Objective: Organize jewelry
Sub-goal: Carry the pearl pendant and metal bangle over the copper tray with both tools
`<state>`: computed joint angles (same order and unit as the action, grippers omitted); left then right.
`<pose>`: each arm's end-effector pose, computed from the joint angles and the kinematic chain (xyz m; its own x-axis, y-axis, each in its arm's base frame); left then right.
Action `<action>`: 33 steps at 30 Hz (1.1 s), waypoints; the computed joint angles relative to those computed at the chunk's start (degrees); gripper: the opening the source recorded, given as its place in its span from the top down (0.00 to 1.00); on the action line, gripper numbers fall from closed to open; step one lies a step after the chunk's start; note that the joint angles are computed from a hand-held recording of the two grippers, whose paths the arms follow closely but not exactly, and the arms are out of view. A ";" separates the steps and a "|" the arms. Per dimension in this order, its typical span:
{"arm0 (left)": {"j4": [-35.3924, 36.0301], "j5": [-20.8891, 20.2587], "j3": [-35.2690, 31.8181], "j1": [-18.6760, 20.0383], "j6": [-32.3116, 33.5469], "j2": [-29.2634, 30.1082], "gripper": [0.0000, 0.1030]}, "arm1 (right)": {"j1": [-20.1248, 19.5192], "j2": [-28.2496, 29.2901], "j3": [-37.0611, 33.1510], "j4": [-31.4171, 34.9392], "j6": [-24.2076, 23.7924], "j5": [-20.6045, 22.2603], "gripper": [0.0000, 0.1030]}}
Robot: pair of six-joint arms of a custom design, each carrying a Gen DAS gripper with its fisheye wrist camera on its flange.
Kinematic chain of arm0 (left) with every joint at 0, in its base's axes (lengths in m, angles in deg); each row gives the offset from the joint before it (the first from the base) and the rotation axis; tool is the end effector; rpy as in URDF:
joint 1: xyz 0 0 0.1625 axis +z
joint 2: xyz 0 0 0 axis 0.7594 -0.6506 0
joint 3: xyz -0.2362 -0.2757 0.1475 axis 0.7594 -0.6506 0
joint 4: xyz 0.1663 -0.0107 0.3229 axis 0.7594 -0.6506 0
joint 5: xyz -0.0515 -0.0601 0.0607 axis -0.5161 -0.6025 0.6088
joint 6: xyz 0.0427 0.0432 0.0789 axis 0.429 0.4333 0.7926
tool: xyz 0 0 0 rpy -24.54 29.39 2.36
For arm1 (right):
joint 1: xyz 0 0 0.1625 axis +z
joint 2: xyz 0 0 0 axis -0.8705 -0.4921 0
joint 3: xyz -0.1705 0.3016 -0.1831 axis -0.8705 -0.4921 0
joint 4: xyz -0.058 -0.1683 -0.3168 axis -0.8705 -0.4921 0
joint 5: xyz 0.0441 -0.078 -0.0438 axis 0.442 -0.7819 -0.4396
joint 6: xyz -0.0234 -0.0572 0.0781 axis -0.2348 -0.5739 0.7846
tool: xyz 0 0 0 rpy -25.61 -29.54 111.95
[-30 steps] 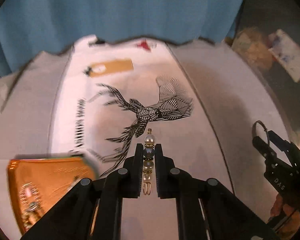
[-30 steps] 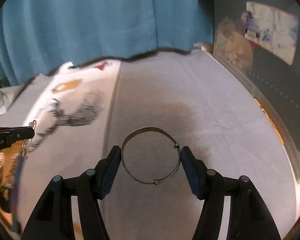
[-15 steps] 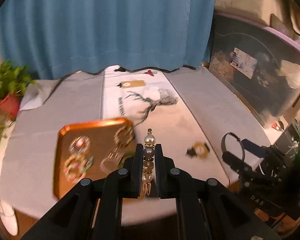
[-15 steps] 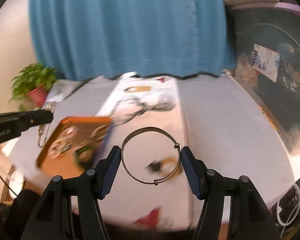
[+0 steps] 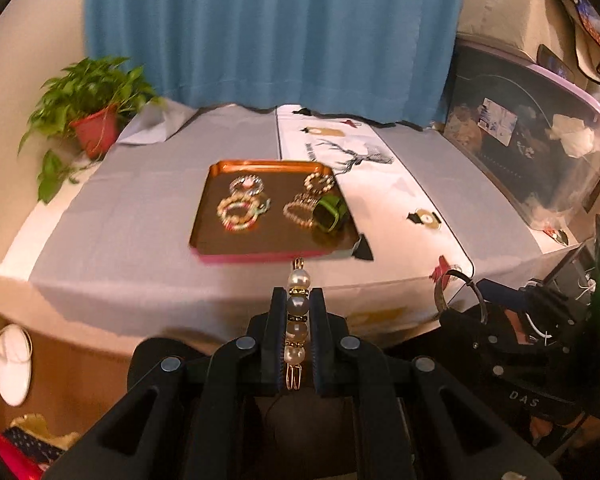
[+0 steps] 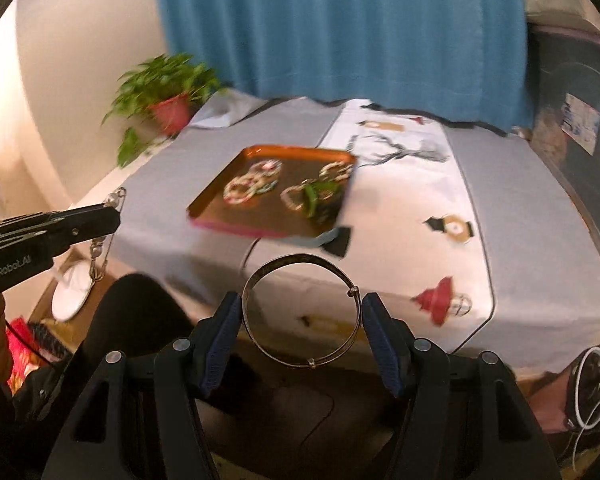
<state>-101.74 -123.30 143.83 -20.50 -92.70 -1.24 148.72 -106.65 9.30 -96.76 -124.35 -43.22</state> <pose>-0.5369 -0.5410 0.0582 -0.7674 0.0700 -0.6374 0.4828 0.7173 -0.5025 0.0920 -0.5472 0.4610 -0.7344 -0.3698 0.5690 -0.6257 0.6938 -0.3566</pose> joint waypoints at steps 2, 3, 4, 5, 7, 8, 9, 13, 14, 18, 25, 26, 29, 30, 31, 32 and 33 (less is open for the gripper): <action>-1.05 -0.03 2.22 -0.28 -0.65 -1.01 0.92 | 0.72 -0.75 1.65 -0.37 -0.61 -0.48 0.40; -1.49 0.09 3.30 -0.43 -0.79 -1.56 0.92 | 0.93 -0.82 1.97 -0.58 -0.84 -0.64 0.40; -1.89 0.24 4.20 -0.58 -0.96 -1.99 0.92 | 1.19 -0.87 2.20 -0.65 -1.07 -0.79 0.40; -2.51 0.38 4.86 -0.71 -1.13 -2.23 0.92 | 1.38 -0.91 2.40 -0.65 -1.23 -0.91 0.40; -3.38 0.51 5.84 -0.89 -1.02 -2.73 0.92 | 1.86 -1.28 3.29 -0.88 -1.41 -1.31 0.40; -3.71 0.71 6.27 -0.98 -0.97 -2.91 0.92 | 2.01 -1.11 3.17 -0.82 -1.46 -1.46 0.40; -3.92 0.88 6.36 -1.05 -0.78 -2.95 0.92 | 2.23 -1.20 3.44 -0.85 -1.53 -1.66 0.40; -4.86 1.09 6.91 -1.20 -0.53 -3.11 0.92 | 2.71 -1.63 4.43 -1.19 -1.81 -2.15 0.40; -5.13 1.12 6.99 -1.25 -0.51 -3.12 0.92 | 2.79 -1.67 4.53 -1.20 -1.83 -2.23 0.40; -5.96 1.19 7.21 -1.36 -0.22 -3.15 0.92 | 3.01 -1.73 4.87 -1.26 -2.05 -2.48 0.40; -5.81 1.03 7.23 -1.30 -0.62 -3.19 0.92 | 3.20 -1.34 4.81 -1.69 -2.31 -2.73 0.40; -5.69 0.87 7.04 -1.22 -0.71 -3.17 0.92 | 3.28 -1.13 4.71 -1.92 -2.67 -2.79 0.40; -5.92 -0.01 5.82 -0.43 -0.07 -2.96 0.92 | 3.52 0.17 3.40 -2.08 -3.35 -2.68 0.40; -6.27 -0.18 5.14 -0.13 0.46 -2.75 0.92 | 3.63 0.99 2.44 -1.90 -3.38 -2.55 0.40; -6.88 -0.19 4.73 0.24 1.25 -2.65 0.92 | 3.72 1.67 1.72 -1.86 -3.41 -2.52 0.40; -7.21 -0.16 3.91 0.55 2.07 -2.36 0.92 | 3.78 2.39 0.88 -1.78 -3.38 -2.42 0.40; -7.73 -0.20 3.40 0.95 2.97 -2.27 0.92 | 3.81 3.28 -0.27 -1.41 -3.13 -2.23 0.40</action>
<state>-109.48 -123.50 147.23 -19.55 -89.73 -3.51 152.54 -103.37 9.02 -98.17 -127.48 -45.45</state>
